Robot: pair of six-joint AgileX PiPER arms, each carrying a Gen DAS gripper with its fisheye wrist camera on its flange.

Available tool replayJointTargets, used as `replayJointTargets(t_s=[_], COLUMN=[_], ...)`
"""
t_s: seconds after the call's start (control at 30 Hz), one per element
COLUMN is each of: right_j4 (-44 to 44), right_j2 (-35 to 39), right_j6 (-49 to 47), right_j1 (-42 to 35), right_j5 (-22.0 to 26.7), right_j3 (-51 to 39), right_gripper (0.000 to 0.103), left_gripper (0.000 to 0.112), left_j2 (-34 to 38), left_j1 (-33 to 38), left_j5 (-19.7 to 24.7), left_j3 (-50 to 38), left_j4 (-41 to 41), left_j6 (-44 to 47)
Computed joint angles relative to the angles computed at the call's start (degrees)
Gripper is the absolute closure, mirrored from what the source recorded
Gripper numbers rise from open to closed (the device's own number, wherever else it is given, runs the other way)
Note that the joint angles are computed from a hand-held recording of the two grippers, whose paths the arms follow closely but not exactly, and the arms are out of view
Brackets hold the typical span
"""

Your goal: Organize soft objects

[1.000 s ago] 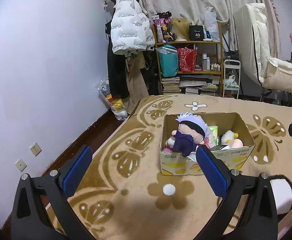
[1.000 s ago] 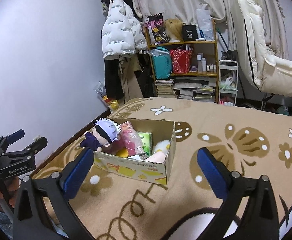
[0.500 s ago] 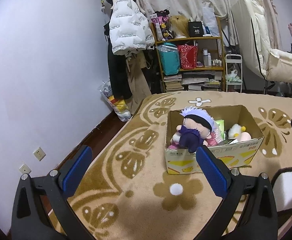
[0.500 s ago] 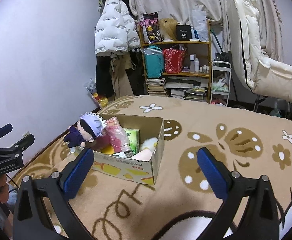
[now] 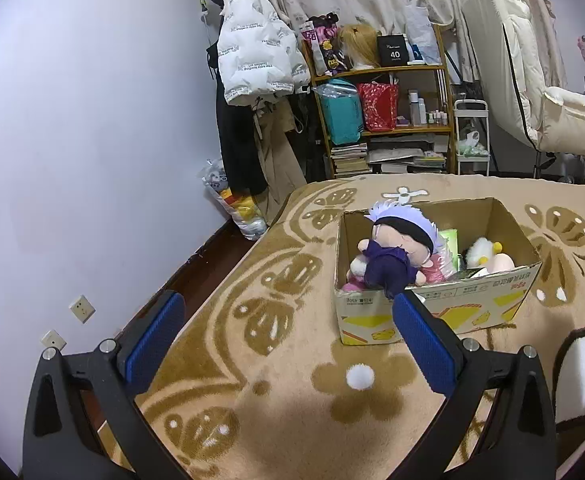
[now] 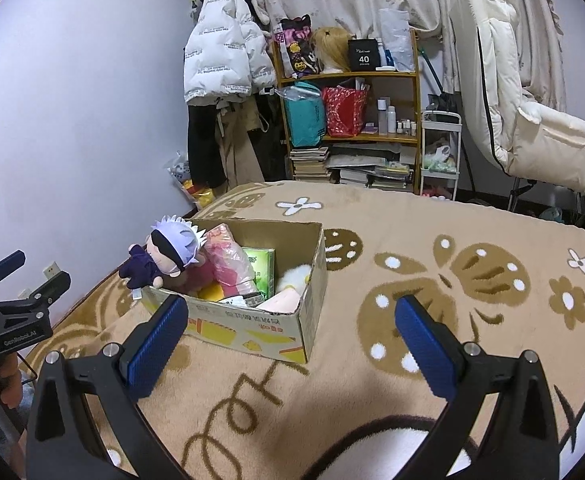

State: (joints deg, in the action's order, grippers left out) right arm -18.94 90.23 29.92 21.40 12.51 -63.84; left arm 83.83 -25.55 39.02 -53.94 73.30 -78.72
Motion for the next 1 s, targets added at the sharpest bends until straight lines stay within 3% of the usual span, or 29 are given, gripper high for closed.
replayJointTargets(t_s=[0.57,0.83,1.0], right_j4=[0.2,-4.1,-13.0], right_j2=[0.0,0.1,-0.2], right_j6=[-0.2,4.4,13.8], right_j1=[-0.1,-0.1,0.4], right_j5=[-0.1,-1.0,-0.3], right_j3=[0.0,1.1,1.6], right_gripper=[0.000,0.000,0.000], left_gripper=[0.010,0.010,0.010], left_j2=[0.1,-0.3,-0.4], left_j1=[-1.1,-1.8,-1.9], left_j5=[-0.1,0.4,0.3], left_j3=[1.1,0.9,0.8], left_j4=[1.9,1.1,0.8], left_j6=[-2.5,-1.5,-1.2])
